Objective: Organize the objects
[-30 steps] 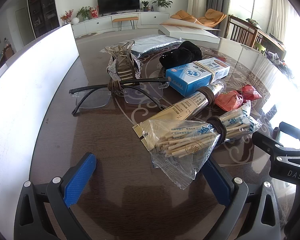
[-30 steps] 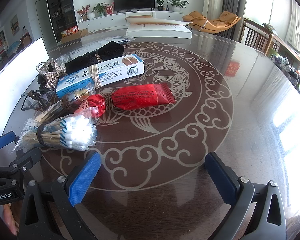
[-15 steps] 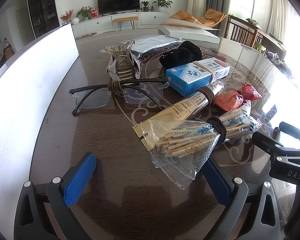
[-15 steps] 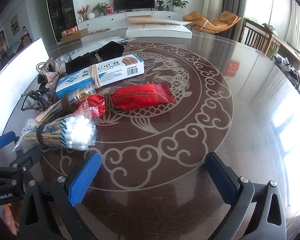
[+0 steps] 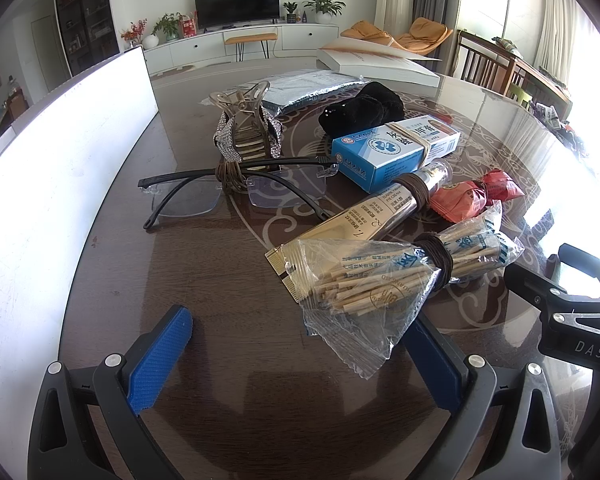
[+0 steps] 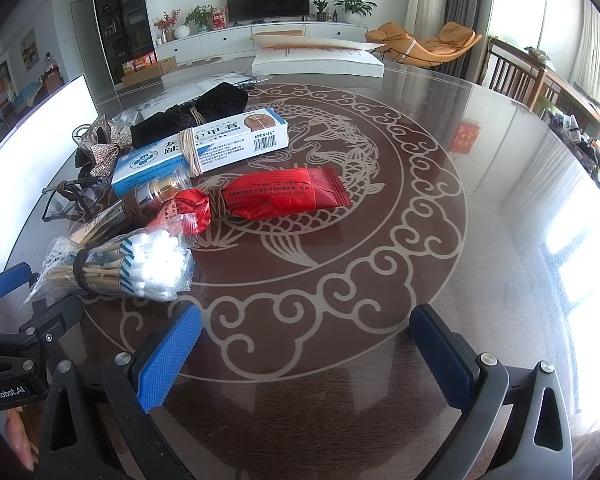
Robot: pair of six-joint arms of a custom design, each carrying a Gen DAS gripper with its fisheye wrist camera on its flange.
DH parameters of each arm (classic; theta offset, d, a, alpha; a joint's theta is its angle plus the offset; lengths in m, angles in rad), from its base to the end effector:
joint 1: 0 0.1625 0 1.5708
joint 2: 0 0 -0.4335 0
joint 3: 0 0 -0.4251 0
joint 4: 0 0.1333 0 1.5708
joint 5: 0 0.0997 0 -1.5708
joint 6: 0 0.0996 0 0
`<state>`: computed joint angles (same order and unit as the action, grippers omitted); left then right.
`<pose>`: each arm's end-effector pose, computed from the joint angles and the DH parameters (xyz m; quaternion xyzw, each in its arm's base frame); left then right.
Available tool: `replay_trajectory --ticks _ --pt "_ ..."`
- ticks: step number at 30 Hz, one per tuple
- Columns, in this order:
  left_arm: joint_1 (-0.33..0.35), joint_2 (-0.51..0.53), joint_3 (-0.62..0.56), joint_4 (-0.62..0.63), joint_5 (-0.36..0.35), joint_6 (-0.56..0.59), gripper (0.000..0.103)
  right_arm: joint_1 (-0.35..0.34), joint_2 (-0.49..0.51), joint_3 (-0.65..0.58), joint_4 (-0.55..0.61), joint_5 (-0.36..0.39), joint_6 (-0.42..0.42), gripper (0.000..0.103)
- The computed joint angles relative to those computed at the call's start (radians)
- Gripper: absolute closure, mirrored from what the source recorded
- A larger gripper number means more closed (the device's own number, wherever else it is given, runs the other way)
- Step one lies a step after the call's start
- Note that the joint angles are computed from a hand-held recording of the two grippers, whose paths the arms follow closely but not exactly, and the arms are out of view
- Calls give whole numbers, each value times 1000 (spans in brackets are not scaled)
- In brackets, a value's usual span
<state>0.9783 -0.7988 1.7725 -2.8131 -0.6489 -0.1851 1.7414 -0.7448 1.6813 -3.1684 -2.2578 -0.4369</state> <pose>-0.1885 -0.6609 0.0900 0.1212 0.8813 -0.2781 0.3624 0.1874 -0.6746 0.1144 0.1621 -0.8825 0.2606 0.3563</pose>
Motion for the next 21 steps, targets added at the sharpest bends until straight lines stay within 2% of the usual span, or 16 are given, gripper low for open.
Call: replay_trajectory --ticks 10,15,19,21 --pt "1 -3 1 0 -9 6 0 0 0 -1 0 0 0 0" --pt "-2 -63 61 10 -112 86 0 0 0 0 0 0 0 0" --pt "-3 -130 133 -76 -118 35 0 0 0 -1 0 0 0 0" --pt "-1 -130 117 -107 -80 36 0 0 0 -1 0 0 0 0"
